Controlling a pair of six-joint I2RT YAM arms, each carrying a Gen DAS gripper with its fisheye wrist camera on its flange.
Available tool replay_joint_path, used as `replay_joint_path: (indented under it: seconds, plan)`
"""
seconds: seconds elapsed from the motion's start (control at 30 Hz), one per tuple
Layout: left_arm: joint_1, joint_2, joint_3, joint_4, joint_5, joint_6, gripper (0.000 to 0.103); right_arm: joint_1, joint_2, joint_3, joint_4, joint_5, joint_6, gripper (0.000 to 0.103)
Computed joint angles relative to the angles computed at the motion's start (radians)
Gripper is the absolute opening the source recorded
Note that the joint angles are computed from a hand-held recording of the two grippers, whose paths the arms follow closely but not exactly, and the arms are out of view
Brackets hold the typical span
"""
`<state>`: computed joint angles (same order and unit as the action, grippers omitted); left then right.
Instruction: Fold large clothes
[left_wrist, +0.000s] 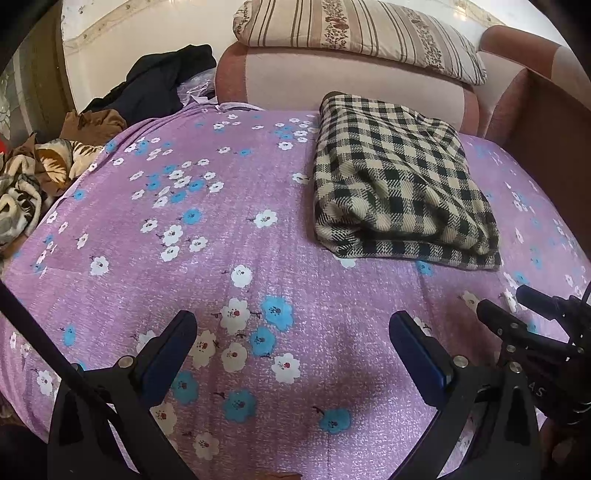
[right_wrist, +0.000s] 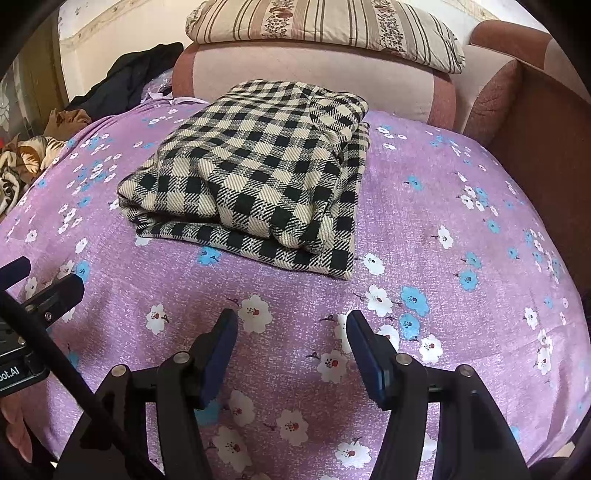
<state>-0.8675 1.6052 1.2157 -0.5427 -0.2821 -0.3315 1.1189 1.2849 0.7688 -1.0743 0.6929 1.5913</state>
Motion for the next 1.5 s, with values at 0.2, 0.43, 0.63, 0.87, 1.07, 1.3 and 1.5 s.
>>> replay_joint_path:
  seconds: [0.2, 0.43, 0.63, 0.87, 1.07, 1.3, 1.5]
  plan:
    - [-0.006, 0.006, 0.001, -0.005, 0.008, -0.001, 0.103, 0.004, 0.014, 0.007, -0.012, 0.003, 0.013, 0.066]
    - [-0.013, 0.009, 0.0, -0.005, 0.006, 0.0, 0.103, 0.001, 0.015, 0.006, -0.012, 0.0, 0.012, 0.067]
    - [-0.014, 0.011, 0.001, -0.005, 0.006, -0.001, 0.103, 0.001, 0.024, 0.008, -0.018, 0.0, 0.016, 0.067]
    - [-0.017, 0.016, -0.002, -0.006, 0.01, -0.005, 0.103, -0.002, 0.024, 0.007, -0.036, 0.003, 0.035, 0.067]
    - [-0.013, 0.023, -0.001, -0.013, 0.022, -0.007, 0.103, -0.01, 0.017, -0.002, -0.029, 0.0, 0.028, 0.067]
    - [-0.014, 0.02, -0.006, -0.015, 0.024, -0.003, 0.103, 0.003, 0.032, 0.01, -0.041, 0.004, 0.04, 0.068]
    - [-0.018, 0.018, -0.006, -0.017, 0.023, -0.006, 0.103, 0.0, 0.032, 0.009, -0.038, 0.001, 0.037, 0.068]
